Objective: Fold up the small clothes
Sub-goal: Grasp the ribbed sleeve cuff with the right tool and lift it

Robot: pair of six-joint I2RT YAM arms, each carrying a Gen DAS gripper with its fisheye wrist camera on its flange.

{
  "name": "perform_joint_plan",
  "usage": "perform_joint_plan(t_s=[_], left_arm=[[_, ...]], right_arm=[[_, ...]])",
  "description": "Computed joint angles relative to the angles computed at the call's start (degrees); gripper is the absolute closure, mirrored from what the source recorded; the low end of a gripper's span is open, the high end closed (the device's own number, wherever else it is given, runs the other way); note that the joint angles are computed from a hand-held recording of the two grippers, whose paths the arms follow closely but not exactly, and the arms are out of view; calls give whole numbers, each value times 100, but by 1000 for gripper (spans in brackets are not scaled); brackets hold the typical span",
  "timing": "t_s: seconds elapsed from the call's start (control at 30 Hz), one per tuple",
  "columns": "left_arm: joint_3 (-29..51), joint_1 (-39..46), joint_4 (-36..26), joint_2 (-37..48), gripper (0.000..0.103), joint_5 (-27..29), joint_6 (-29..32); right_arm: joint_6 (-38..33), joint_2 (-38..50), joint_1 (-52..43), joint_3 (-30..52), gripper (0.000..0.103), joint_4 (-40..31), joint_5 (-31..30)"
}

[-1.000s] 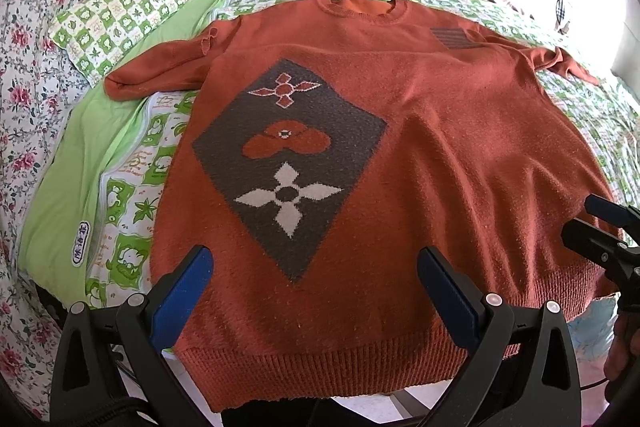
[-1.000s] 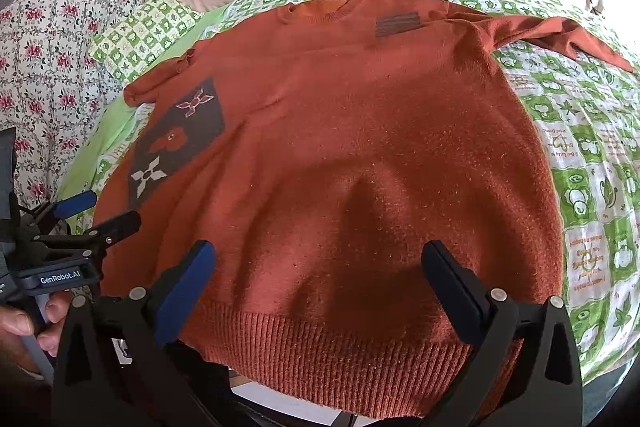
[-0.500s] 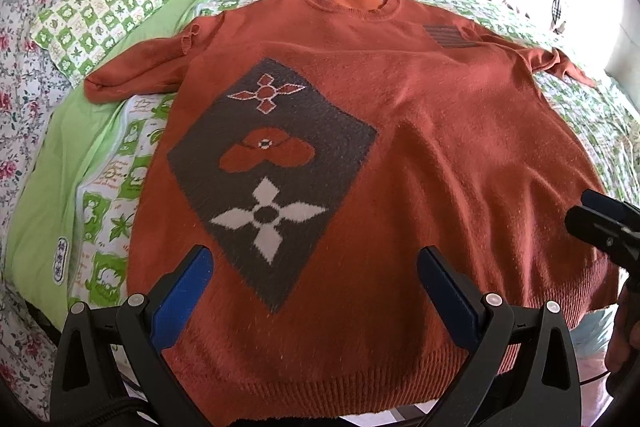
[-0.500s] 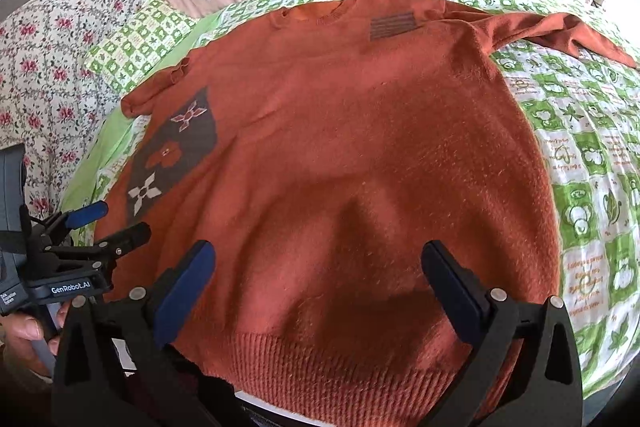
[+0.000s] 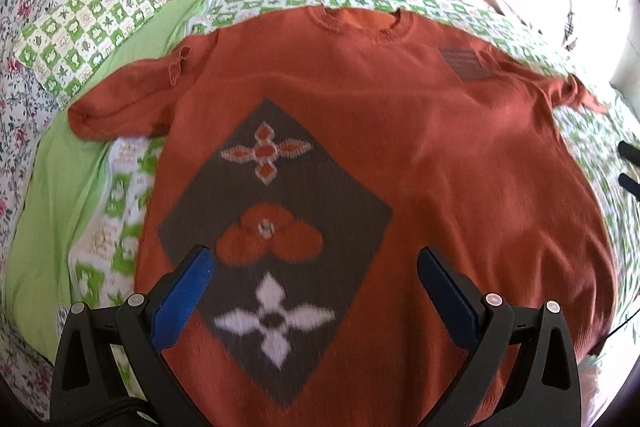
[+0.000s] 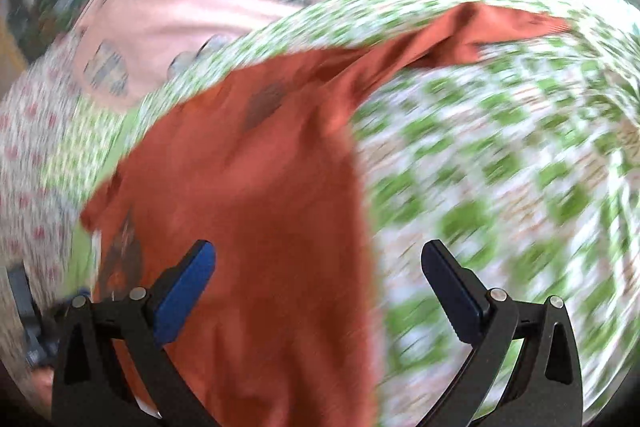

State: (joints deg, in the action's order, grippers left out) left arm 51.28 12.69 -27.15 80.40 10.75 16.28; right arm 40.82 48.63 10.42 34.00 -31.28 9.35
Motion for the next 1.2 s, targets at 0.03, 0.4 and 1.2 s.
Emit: perform_joint_plan(t_s=[0.03,0.4,1.2], left_arm=[[107,-21,24,78,1,-10,-45],[951,-454,59,885,1,-401,-347],[1412,-919,44,1846,1,-426,-764]], right_arm=[[-264,34,-647,91,1,18,-329],[-1644,2521,-4629,2033,17,686,-2206],[-2333,4727,-4397,4242,88,1230,-2610]])
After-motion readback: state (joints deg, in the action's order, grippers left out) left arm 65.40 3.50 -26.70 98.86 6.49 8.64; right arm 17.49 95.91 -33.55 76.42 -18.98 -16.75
